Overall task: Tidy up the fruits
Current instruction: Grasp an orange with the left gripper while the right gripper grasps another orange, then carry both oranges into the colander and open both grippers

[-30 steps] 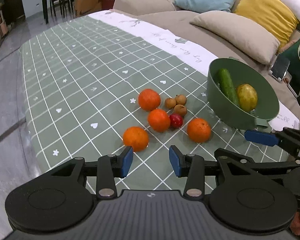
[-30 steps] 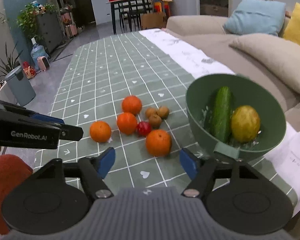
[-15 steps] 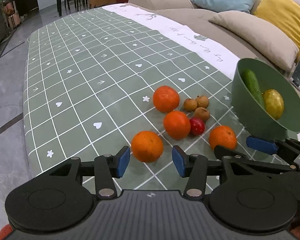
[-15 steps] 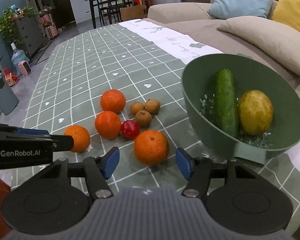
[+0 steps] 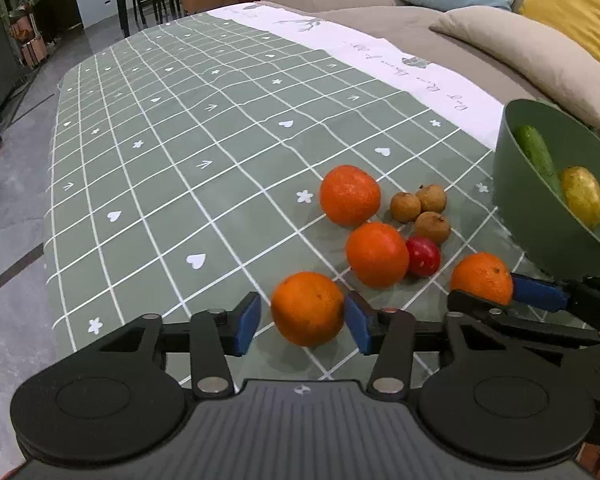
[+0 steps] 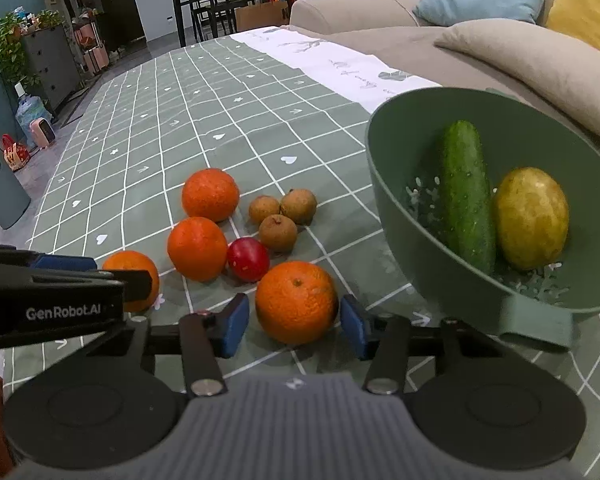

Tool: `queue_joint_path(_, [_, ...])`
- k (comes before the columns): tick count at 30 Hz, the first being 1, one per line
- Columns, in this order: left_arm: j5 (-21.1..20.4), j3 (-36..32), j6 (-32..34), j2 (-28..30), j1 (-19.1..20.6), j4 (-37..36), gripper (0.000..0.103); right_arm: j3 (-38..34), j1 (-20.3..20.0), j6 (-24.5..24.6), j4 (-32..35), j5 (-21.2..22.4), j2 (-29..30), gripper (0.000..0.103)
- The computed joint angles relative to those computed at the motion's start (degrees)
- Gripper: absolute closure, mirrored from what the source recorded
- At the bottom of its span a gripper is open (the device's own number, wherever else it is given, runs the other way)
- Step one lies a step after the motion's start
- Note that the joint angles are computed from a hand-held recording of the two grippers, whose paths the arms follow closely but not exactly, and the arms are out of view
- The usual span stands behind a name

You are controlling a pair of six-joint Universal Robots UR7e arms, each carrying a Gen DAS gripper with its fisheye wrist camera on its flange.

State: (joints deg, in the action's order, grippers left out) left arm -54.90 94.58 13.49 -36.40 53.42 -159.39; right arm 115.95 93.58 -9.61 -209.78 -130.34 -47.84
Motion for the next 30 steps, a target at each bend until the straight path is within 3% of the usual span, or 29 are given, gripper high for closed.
queue_joint_path(4, [-1.1,-0.3,-0.3,-0.1,0.2,0.8,0.058,-0.1,-0.3,-0.1,0.0,0.4,0.0,0.060])
queue_joint_path(13, [-1.5,1.6,-1.5,-2.6,-0.8,1.6,0.060,1.5,0.1,-0.7,1.4,2.0,-2.0,0.061])
queue_joint_path(23, [-9.3,2.8,-3.6,-7.2,-3.9,5.4,0.060,7.3,3.1,-3.9,3.4,3.8,-9.9,0.062])
queue_joint_path(30, [-16.0,-2.0,-2.7,-4.6,-6.9,8.6,0.060,10.8,3.6,-6.9,4.5,1.4,-18.3,0.061])
